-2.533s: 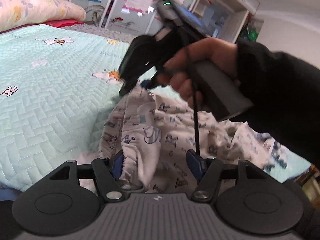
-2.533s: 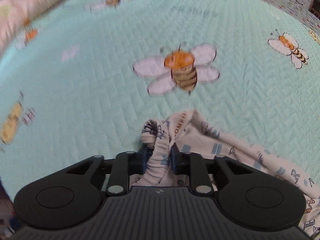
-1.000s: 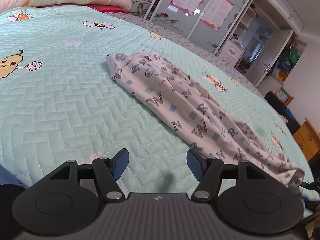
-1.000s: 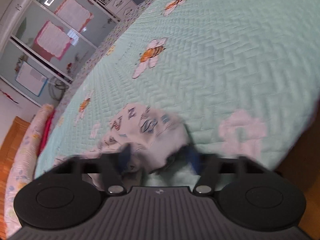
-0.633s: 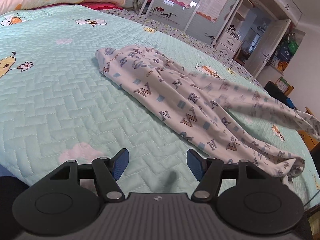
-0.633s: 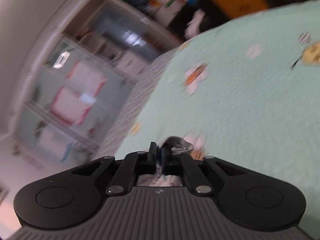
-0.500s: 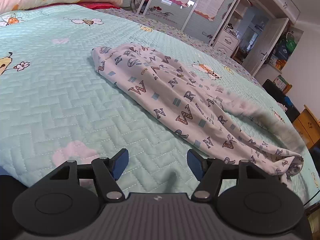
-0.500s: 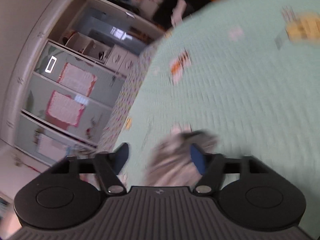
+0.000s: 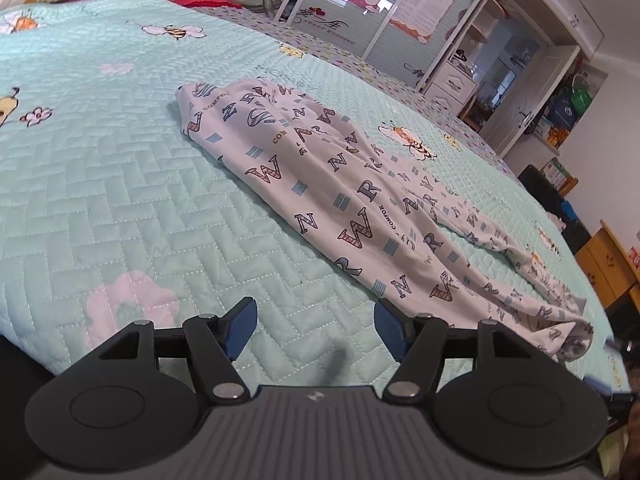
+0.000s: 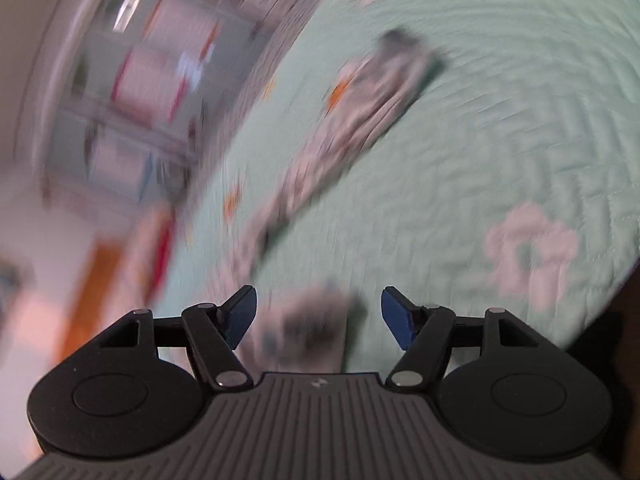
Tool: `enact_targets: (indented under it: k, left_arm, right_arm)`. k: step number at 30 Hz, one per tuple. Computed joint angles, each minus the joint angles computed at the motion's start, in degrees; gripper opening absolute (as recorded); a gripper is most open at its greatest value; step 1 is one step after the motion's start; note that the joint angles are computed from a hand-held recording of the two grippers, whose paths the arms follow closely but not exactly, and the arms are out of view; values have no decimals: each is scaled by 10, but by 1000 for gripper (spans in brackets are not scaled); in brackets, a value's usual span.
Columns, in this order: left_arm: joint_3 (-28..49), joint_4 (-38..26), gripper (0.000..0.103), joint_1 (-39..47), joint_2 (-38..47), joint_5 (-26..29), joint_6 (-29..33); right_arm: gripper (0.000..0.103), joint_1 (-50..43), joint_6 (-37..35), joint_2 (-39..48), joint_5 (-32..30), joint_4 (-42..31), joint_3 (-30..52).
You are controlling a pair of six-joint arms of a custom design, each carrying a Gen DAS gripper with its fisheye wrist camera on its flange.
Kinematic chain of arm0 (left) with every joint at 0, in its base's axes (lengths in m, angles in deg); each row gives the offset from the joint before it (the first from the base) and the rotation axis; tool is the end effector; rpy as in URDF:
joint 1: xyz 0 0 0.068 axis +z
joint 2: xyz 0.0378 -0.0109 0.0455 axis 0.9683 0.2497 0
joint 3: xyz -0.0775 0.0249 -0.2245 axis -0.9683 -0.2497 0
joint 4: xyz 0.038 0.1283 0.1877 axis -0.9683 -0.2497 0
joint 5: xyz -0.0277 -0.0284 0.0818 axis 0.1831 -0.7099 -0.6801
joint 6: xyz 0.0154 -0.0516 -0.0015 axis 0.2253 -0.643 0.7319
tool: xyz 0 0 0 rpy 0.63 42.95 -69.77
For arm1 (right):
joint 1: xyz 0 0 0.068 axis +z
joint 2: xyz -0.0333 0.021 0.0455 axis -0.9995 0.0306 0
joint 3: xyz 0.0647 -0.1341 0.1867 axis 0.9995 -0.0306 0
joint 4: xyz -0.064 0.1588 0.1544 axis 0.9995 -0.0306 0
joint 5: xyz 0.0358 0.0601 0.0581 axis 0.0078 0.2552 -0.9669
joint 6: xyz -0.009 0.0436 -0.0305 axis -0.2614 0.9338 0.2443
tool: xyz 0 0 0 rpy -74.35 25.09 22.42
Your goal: Fold clothes
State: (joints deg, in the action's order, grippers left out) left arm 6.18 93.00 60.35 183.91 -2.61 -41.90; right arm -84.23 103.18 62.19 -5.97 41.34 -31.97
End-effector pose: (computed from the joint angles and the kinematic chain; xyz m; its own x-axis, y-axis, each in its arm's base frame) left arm 0.2784 -0.0718 0.0849 -0.5770 -0.4733 -0.6657 -0.2157 0.8744 -0.4347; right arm 0.3484 0.0384 0.0841 -0.7000 0.5868 -0.4071 0.1550 0.6812 0.7155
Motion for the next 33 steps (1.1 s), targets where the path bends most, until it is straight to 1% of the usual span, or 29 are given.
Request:
enact_targets:
  k: [2, 3, 5, 7, 8, 9, 10, 11, 12, 14, 16, 17, 19, 20, 21, 22, 23, 24, 26, 29, 33]
  left_arm:
    - [1, -2, 67, -2, 0, 0, 0]
    - [1, -4, 67, -3, -1, 0, -1]
    - [1, -7, 67, -7, -3, 0, -2]
    - [-2, -10, 67, -9, -9, 3, -2]
    - [-5, -11, 67, -10, -14, 5, -1]
    - [-8, -13, 67, -11, -19, 7, -1]
    - [-14, -13, 67, -11, -26, 7, -2]
    - [-20, -11, 67, -11, -32, 7, -2]
    - [-27, -9, 67, -10, -38, 6, -4]
    - [-37, -7, 67, -7, -47, 5, -8]
    - [-45, -5, 67, -1, -51, 6, -14]
    - [-47, -1, 67, 1, -50, 9, -18]
    - [-47, 4, 67, 2, -46, 12, -20]
    - [-45, 5, 67, 2, -43, 13, -19]
    - [-42, 6, 67, 0, -40, 14, -19]
    - [-39, 7, 67, -1, -37, 15, -19]
    - [-36, 7, 67, -4, -33, 15, -19]
    - [-32, 6, 67, -7, -31, 14, -19]
    - [-26, 2, 67, -11, -28, 12, -19]
    - [-22, -8, 67, -14, -32, 10, -16]
    - [-27, -16, 67, -9, -42, 5, -15]
  right_arm:
    - [70, 43, -75, -27, 41, -108, 19]
    - [70, 61, -83, -24, 48, -125, 24]
    - [70, 89, -76, -4, 52, -135, 34]
    - [70, 112, -40, 19, 90, -129, 50]
    - [67, 121, -27, 25, 112, -124, 55]
    - [54, 124, -9, 27, 129, -123, 60]
    - [41, 115, -3, 26, 120, -112, 54]
    - [10, 104, 1, 24, 107, -98, 47]
    - [7, 86, 12, 20, 84, -81, 36]
    - [7, 45, 42, -14, 69, -36, -2]
    - [7, -9, 83, -74, 82, 58, -79]
    - [9, -38, 104, -102, 88, 102, -111]
    - [23, -104, 178, -134, 99, 165, -156]
    - [30, -129, 174, -149, 92, 150, -157]
    - [30, -153, 162, -162, 82, 127, -153]
    - [30, -163, 143, -174, 71, 116, -156]
    - [32, -164, 132, -182, 57, 117, -166]
    - [41, -153, 123, -178, 41, 120, -174]
    - [51, -127, 105, -162, 9, 125, -185]
    - [51, -68, 92, -106, 35, 109, -168]
    - [51, -58, 127, -36, 33, 123, -149]
